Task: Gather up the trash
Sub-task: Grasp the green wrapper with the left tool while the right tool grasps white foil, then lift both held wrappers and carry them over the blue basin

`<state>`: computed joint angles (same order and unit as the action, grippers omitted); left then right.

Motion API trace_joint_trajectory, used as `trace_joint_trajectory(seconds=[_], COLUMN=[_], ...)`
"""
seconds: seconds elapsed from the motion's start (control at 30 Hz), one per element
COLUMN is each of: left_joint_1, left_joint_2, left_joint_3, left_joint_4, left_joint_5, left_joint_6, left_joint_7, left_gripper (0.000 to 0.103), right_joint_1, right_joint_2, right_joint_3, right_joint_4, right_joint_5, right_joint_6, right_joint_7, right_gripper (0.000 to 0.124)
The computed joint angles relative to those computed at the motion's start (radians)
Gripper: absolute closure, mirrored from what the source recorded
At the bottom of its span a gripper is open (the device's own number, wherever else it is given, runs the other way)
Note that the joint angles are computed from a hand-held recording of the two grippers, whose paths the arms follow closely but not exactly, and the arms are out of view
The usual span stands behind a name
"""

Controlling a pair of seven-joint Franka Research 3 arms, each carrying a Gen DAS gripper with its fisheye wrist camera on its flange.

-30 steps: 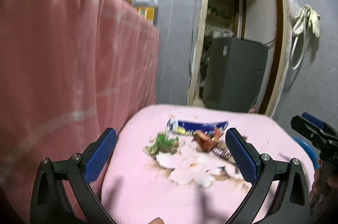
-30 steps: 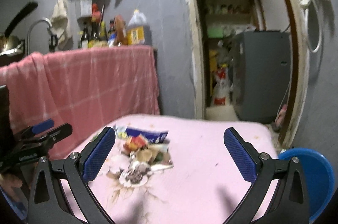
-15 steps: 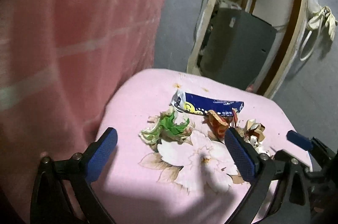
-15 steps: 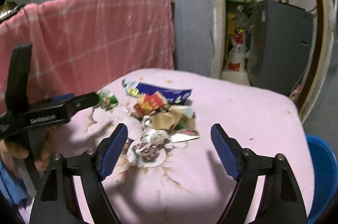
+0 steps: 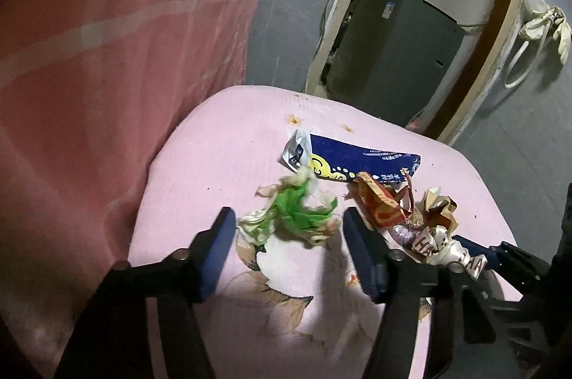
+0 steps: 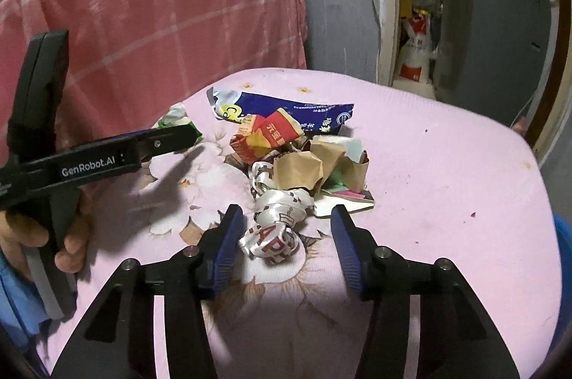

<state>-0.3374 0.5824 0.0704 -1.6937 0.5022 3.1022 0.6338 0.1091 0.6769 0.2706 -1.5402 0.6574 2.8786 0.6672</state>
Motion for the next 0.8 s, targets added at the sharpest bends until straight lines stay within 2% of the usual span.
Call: trace_joint_trajectory(seconds=[0.07, 0.13, 0.23, 0.4, 0.53, 0.67, 0.8], left_joint_1=[0.008, 0.015, 0.028, 0.020, 0.028, 0.008, -0.095], left_joint_2=[0.004, 0.006, 0.009, 0.025, 0.021, 0.013, -0.018], left_joint_3=[-0.010, -0.019, -0.039, -0.036, -0.045, -0.023, 0.096], left_joint_4=[0.006, 0.007, 0.014, 0.036, 0.027, 0.012, -0.045], left_joint_5=[-0.002, -0.002, -0.012, -0.018, -0.028, -0.024, 0.007], left_joint_6=[-0.005, -0.001, -0.011, -0.017, -0.005, 0.015, 0.082], left_joint_7=[0.012, 0.024, 0.048, 0.058, 0.066, 0.061, -0.006], left_gripper=[0.061, 0.066, 0.083, 0.088, 0.097, 0.099, 0.099], right_joint_1=[-0.007, -0.016, -0.027, -0.039, -0.045, -0.054, -0.071], right_joint_2=[0.011, 0.013, 0.004, -0.015, -0.027, -0.044, -0.069], right_joint_3=[0.002, 0.009, 0.018, 0.035, 0.039, 0.050, 0.071], right_joint_4=[0.020, 0.027, 0.017, -0.008, -0.024, -0.048, -0.084], right_joint_5=[0.008, 0.022, 0.045, 0.087, 0.124, 0.169, 0.233], right_joint_6=[-0.026, -0.042, -0.046, -0.048, -0.049, -0.041, -0.027], right_joint_7=[0.015, 0.017, 0.002, -0.039, -0.071, -0.114, -0.181], right_gripper=[0.092, 0.095, 0.098, 0.099, 0.099, 0.099, 0.099])
